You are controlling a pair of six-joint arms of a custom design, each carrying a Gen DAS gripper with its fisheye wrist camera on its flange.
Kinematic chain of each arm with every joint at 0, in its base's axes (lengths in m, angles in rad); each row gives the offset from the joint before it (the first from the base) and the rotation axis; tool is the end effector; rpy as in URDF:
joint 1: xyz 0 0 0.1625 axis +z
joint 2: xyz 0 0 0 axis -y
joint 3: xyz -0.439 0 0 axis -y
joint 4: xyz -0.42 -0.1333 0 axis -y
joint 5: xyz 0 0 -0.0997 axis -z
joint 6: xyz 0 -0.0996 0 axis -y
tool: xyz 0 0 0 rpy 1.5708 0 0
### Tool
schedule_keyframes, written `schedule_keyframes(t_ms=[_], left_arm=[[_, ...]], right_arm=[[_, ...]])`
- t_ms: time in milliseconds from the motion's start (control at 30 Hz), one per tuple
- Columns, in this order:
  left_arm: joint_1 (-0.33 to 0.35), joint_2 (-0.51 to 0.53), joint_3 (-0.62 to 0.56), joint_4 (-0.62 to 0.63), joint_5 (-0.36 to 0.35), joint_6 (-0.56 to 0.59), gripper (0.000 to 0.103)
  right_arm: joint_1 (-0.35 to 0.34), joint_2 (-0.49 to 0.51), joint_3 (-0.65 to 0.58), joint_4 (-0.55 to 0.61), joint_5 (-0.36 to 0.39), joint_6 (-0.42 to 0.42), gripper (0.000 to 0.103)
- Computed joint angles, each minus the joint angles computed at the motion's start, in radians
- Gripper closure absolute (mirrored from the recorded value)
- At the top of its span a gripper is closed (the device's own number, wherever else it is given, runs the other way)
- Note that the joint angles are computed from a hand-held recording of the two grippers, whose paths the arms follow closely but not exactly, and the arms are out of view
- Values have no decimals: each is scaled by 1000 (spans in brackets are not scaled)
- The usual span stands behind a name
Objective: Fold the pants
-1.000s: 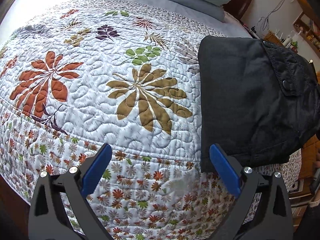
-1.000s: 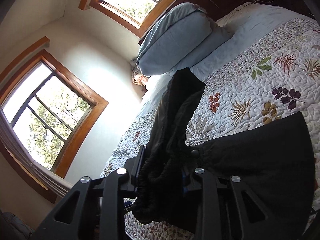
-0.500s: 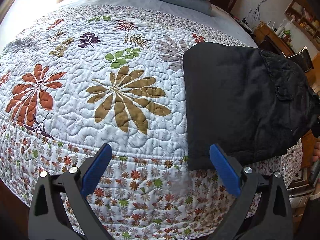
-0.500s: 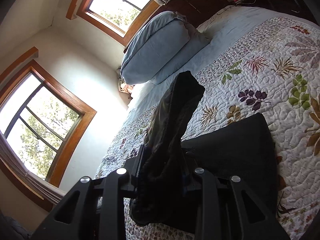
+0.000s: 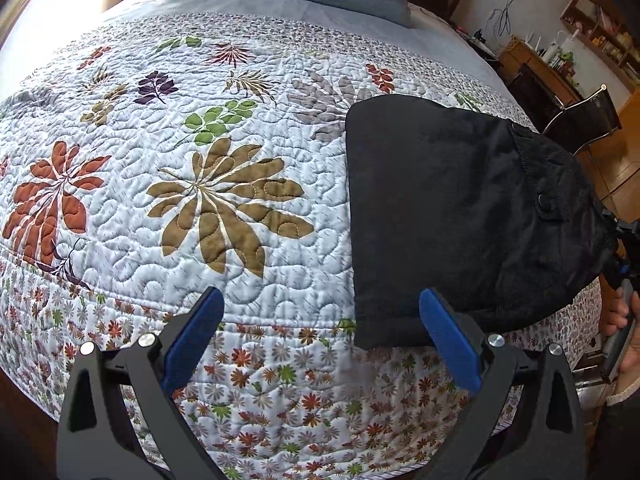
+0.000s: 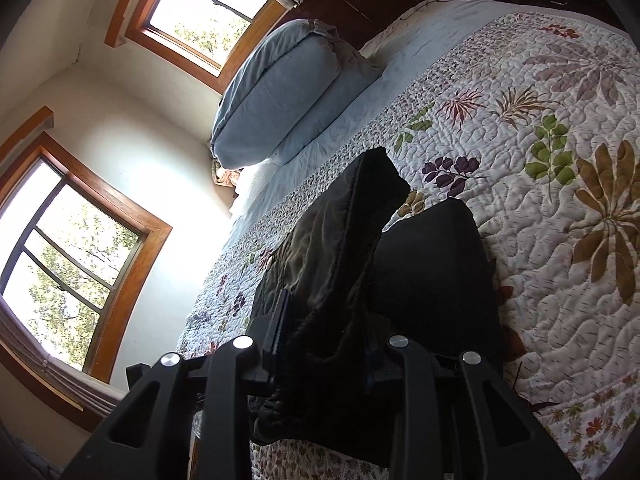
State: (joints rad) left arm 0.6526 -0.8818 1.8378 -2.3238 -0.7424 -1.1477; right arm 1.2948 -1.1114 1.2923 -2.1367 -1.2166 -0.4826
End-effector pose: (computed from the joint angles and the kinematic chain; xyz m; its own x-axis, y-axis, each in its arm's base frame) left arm -0.3555 -0.5319 0.0722 -0.8297 -0.2848 -0.4802 0.0528 0.8162 -0.5753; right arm -0.0389 -0.7532 0.4313 -0.9480 -0.2984 -0.1104 -0.2116 0.8503 -0.4819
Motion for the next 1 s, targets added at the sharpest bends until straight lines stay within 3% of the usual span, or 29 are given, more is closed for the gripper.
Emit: schedule_keyframes(t_ms=[400,1000], left_arm=[[-3,17,-23,-28,10,34,5],[-40,27,-66,56,84,47,5]], right_arm=[[-39,-3,40,-36,11,42,74],[-94,-11,119,-121,62,103,73]])
